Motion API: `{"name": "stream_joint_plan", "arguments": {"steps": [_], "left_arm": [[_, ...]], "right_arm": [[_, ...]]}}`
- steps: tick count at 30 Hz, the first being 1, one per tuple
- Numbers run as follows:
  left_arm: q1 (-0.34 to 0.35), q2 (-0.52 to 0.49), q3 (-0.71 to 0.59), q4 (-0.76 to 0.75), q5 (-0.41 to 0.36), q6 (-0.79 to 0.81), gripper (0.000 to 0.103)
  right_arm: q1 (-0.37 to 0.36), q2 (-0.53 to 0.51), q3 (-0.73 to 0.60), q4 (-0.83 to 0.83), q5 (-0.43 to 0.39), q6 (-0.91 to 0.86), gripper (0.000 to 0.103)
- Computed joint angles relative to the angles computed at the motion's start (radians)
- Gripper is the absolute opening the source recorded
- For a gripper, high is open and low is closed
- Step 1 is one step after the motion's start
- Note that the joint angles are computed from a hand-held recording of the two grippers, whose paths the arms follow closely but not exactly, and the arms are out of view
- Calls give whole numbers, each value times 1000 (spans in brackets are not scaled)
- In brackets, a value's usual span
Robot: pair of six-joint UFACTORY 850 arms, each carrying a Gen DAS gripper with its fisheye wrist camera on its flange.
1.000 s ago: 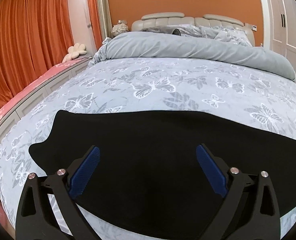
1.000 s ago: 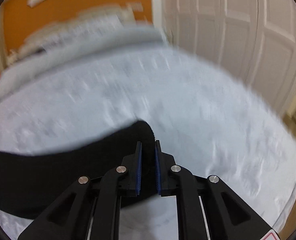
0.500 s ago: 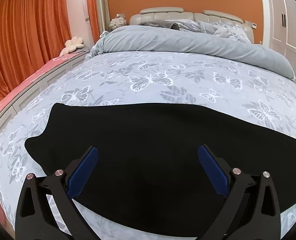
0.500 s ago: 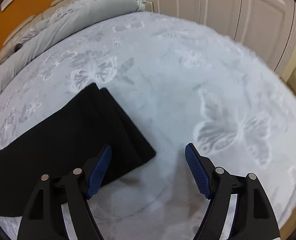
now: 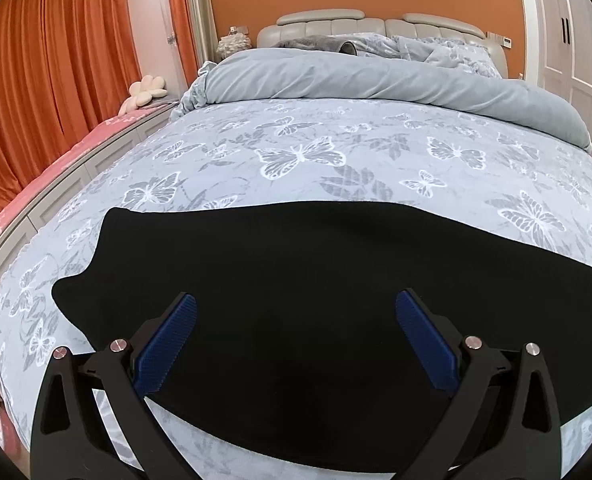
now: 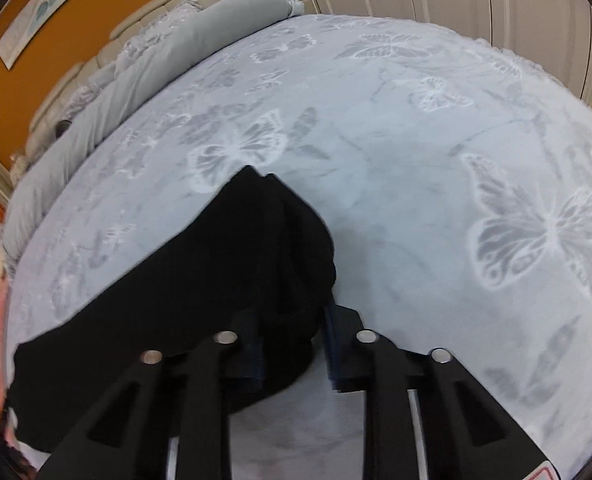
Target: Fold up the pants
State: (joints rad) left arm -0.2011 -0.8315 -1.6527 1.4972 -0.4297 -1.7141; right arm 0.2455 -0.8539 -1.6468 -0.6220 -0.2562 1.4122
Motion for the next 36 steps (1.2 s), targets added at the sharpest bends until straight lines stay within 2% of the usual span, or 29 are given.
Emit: {"name": "stream_joint_plan", "arguments": {"steps": [4, 6, 8, 10, 13, 15, 16, 17, 18, 19, 24, 27, 32, 36], "left_arm": [[-1, -4, -4, -18, -10, 26, 98], [0, -5, -5, -31, -9, 40, 98], [0, -4, -5, -34, -8, 45, 98], [1, -4, -4, -39, -6, 47, 98], [2, -5, -6, -44, -2, 54, 98], [1, -5, -5, -44, -7, 56, 98], [1, -5, -6, -45, -7, 59, 98], [1, -6, -6, -48, -9, 62, 98], [2, -6, -7, -54, -9, 68, 98], [3, -7, -11, -60, -7, 73, 98], [12, 10, 3, -47, 11, 39, 98], [20, 22, 15, -41, 24, 18, 98], [34, 33, 26, -72, 42, 45, 98], [47, 34, 22, -170, 71, 150, 98]], "right_arm": [[12, -13, -30, -21, -42, 18, 19], [10, -13, -24, -12, -39, 15, 26], [4, -17, -22, 24, -25, -6, 40], [-4, -12, -4, 22, 18, 10, 42], [-3, -14, -6, 27, 25, 4, 46], [5, -20, -17, -17, 0, 31, 44], [7, -21, -22, -18, -6, 23, 27], [5, -17, -17, 6, 11, 4, 16], [3, -9, -6, 22, 39, 6, 16], [8, -5, -10, -4, 27, 38, 16], [59, 36, -28, -319, 66, 297, 16], [112, 26, -98, -407, 45, 310, 16], [159, -54, -255, -207, -50, 58, 16], [149, -57, -256, -187, -159, 62, 16]]}}
